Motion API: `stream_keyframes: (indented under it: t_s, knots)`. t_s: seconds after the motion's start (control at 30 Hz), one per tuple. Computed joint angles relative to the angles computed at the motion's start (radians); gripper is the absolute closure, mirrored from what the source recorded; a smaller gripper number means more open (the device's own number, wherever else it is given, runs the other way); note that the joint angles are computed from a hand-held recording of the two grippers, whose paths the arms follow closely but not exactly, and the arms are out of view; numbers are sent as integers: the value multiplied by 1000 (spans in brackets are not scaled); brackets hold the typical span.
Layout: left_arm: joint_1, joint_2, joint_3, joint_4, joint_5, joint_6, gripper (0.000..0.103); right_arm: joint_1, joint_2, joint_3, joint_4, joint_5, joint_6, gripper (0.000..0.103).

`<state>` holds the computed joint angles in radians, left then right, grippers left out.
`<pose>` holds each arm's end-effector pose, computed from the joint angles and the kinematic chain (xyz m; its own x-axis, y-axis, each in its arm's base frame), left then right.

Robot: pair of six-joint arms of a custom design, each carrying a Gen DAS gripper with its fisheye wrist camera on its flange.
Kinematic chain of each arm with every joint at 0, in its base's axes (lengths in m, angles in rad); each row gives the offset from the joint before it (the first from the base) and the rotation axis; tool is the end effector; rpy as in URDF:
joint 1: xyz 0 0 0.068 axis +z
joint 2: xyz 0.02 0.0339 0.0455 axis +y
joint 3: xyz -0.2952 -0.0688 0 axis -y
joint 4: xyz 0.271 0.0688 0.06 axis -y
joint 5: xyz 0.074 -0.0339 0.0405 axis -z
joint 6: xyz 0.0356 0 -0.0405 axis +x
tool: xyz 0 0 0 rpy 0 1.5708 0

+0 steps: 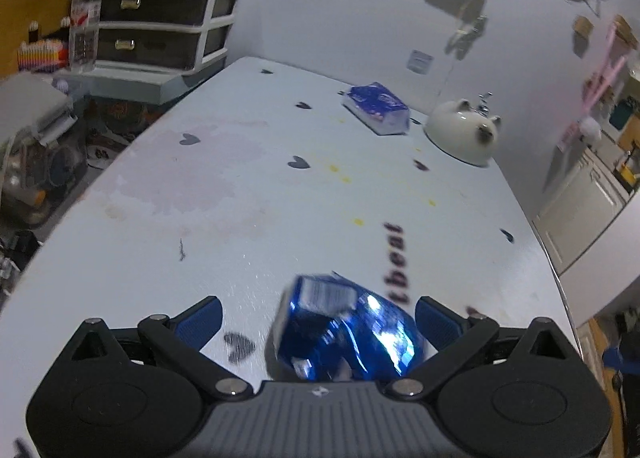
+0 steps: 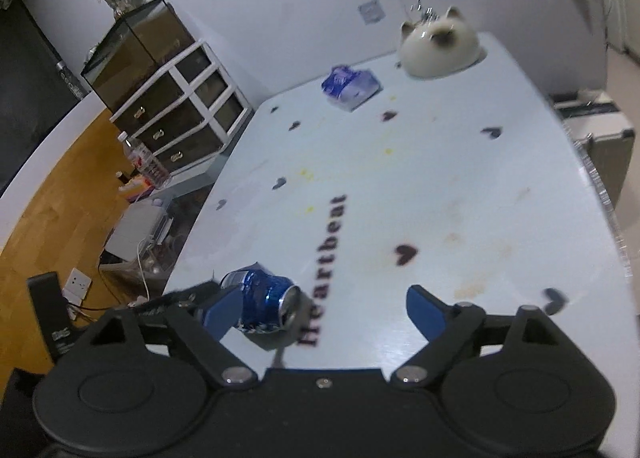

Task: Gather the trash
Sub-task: 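Grasp the crushed blue can with both tools together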

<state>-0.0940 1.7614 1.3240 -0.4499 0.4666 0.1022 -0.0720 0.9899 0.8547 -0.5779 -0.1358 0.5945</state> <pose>0.4103 -0.0548 0.2609 -0.7305 0.1604 -0.6638 0.4435 0.8506 -0.2826 0.2170 -0.0108 0.3117 -0.5578 0.5966 -0.5770 0.3399 0.7984 0.4970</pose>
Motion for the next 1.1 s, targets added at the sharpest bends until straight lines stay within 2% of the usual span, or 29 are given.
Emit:
stream_keyframes:
  t_s: [0.07, 0.13, 0.17, 0.27, 0.37, 0.53, 0.67, 0.87, 1.0, 1.1]
  knots:
    - [2, 55, 26, 14, 30, -17, 12, -5, 38, -9, 41, -30, 21, 21]
    - [1, 105, 50, 6, 70, -24, 32, -18, 66, -20, 77, -68, 38, 25]
    - [-1, 116, 51, 3, 85, -21, 45, -26, 79, -26, 91, -85, 45, 28]
    - [-7, 84, -14, 48, 126, -18, 50, -46, 98, -55, 126, -119, 55, 35]
    - [-21, 14, -110, 103, 153, -16, 66, -60, 96, -84, 138, -130, 58, 45]
    - [-58, -139, -276, 136, 164, -10, 70, -87, 59, -141, 128, -137, 70, 49]
    - [-70, -236, -374, 117, 186, -71, 73, -118, 5, -183, 69, -191, 110, 49]
    - [-78, -312, -428, 29, 191, -105, 73, -102, -69, -231, -9, -240, 172, 49]
    - [-78, -364, -435, -67, 173, -73, 73, -47, -85, -220, -81, -189, 162, 65]
    - [-72, -398, -437, -149, 165, -33, 73, -25, -114, -216, -134, -176, 114, 67]
